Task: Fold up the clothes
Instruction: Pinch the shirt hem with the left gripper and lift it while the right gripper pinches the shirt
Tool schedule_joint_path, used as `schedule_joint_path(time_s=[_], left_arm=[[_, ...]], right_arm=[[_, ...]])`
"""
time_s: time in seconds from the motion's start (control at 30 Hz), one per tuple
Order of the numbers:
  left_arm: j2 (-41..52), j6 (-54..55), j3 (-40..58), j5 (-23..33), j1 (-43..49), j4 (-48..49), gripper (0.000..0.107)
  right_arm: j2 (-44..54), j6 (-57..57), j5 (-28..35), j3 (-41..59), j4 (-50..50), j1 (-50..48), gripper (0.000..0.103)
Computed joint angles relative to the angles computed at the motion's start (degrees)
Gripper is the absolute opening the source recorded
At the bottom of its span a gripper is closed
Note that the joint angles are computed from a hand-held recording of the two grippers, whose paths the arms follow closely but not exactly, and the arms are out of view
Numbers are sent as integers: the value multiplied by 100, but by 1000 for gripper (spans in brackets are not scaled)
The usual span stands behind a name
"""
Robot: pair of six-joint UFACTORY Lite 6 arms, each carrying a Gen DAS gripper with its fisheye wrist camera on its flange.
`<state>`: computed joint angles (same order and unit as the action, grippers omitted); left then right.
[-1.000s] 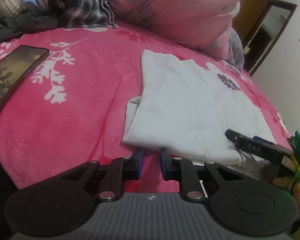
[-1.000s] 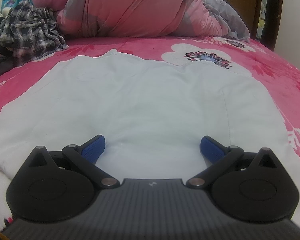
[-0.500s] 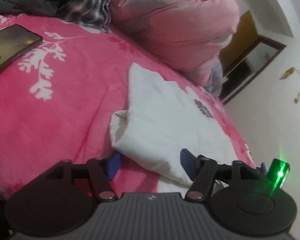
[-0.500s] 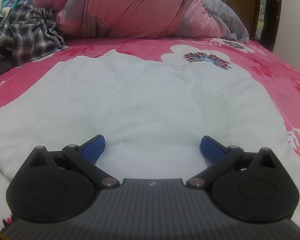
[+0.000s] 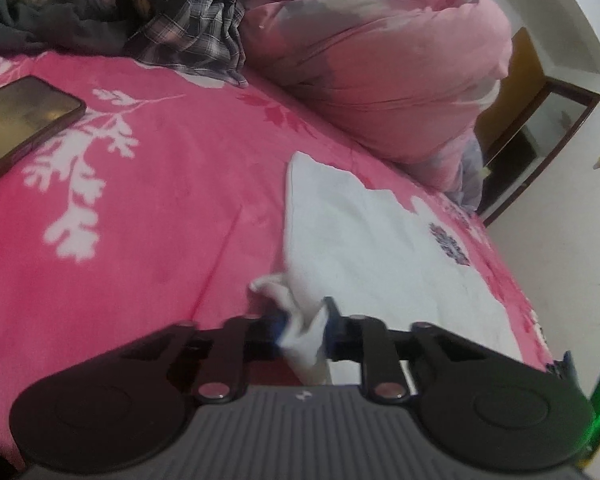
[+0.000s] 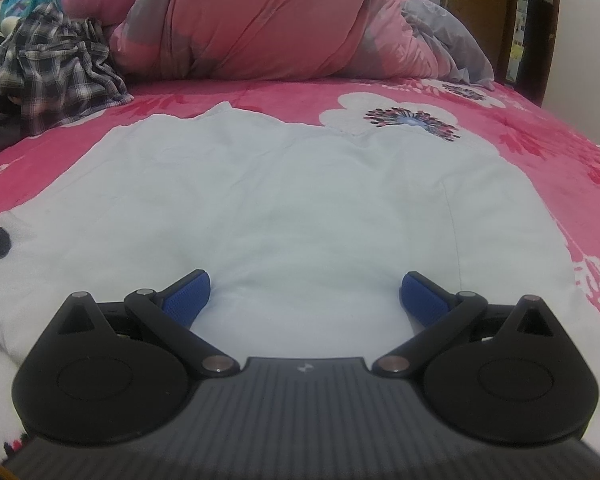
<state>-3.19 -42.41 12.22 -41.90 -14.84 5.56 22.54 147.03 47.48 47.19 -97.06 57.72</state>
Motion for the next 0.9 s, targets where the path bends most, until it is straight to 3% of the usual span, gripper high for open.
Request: schedule_joint_path(time_s=[0.07,0.27,0.53,0.73,0.9], left_arm=[[72,172,141,71,-57,-149,7],[-308,1615,427,319,-920,-1753,4],[40,3612,2109,1137,-2116,-2825,3],[1298,3866,3355,1450,-2648,-2667,3],[1963,3260,3804,1648,-2661,-1995,3]], right_arm=[[16,64,37,-20,-45,11,102],[-1,282,124,-119,-186,46,102],[-215,695,181,-411,-502,80,102],[-670,1138,284,-994,-819,227,102],[-1476,1033,386,-1696,-458,550,102]])
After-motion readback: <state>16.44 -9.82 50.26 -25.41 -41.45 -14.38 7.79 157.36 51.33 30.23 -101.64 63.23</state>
